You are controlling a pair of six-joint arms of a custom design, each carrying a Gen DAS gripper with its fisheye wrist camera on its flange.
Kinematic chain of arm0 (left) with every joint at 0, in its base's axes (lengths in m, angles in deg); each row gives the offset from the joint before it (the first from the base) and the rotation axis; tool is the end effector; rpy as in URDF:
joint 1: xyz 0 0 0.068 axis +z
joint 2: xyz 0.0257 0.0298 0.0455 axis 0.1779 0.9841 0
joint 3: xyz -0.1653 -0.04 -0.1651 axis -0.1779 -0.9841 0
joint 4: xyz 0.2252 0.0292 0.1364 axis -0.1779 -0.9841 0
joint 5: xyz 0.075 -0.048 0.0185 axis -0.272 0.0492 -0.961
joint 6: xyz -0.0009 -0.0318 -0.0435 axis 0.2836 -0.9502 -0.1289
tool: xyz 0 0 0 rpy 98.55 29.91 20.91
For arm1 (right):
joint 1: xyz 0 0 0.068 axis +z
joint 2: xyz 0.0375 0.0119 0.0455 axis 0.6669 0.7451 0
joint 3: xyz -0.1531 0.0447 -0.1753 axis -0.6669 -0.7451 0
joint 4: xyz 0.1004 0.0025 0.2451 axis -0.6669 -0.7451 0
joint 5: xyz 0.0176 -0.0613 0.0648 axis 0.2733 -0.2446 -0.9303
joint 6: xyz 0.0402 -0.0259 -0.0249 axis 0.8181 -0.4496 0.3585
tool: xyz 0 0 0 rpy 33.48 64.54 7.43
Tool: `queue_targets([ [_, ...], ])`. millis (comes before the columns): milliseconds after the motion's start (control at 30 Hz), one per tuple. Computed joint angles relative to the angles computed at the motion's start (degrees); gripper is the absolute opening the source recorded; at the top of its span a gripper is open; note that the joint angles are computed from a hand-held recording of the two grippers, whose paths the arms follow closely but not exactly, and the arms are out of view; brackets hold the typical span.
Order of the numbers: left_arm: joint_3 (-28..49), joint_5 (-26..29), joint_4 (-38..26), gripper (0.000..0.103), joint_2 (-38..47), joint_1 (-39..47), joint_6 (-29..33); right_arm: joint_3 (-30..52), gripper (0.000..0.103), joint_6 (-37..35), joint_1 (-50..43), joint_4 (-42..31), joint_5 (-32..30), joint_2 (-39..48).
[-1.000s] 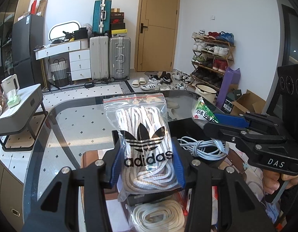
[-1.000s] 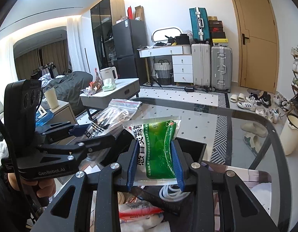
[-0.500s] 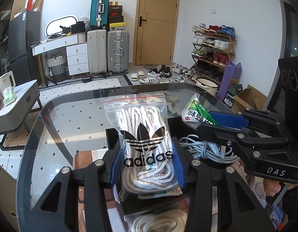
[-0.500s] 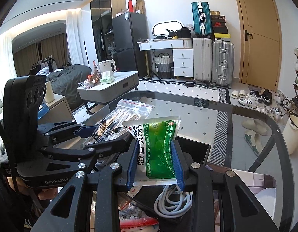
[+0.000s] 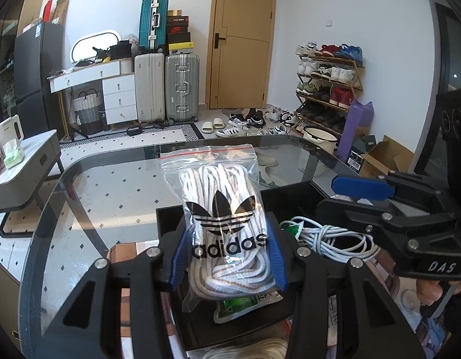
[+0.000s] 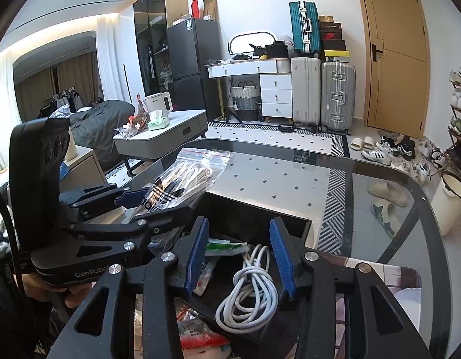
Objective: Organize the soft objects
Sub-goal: 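Open the left gripper to drop the adidas bag into the black box, then move both grippers back toward the remaining items on the cloth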
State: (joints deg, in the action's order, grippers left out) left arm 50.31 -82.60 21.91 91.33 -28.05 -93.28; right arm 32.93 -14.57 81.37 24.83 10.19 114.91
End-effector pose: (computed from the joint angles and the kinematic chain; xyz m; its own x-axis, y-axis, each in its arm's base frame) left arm 0.1640 -0.1136 0.1719 -0.5443 0.0372 -0.8381 0.1888 0.9788 -0.0792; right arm 0.2025 0.1687 0.2158 -0.5037 -0.3053 -0.8081 -0.6170 0.7819 0.0892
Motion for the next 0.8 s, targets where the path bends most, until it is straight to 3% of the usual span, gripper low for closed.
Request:
queue_targets([
  [67,0.2,-0.3,-0.6,0.053,0.3,-0.6,-0.1,-1.0,0.048,0.3,-0.1,-0.1,0.0,-1.4],
  [167,-0.2,-1.3,-2.8,0.08,-2.7,-1.2,-0.6,-2.1,0.05,0.7,0.0,-0.2,0.1,-2.7],
  [233,-1.1,-2.8,-4.0,0.089,-6.4,-2.4,-1.3,-3.0,0.053,1.0,0.2,-0.6,0.5,-4.2],
  [300,-1.7,-4.8,-6.9,0.101,-10.8,-4.0,-2.2,-4.1,0.062,1.7,0.5,-1.2,1.1,-6.3],
  [467,-2.1,-10.2,-14.9,0.103,-18.1,-8.4,-5.9,-7.9,0.092,3.3,0.5,-5.0,1.0,-14.2],
  [567,-2.5,-11.0,-19.2,0.103,-21.9,-9.8,-8.8,-9.7,0.102,4.0,1.6,-7.6,2.1,-18.6],
  [800,-2.2,-18.4,-28.6,0.103,-25.2,-19.0,-17.2,-11.2,0.102,7.1,4.5,-14.8,6.8,-24.4],
])
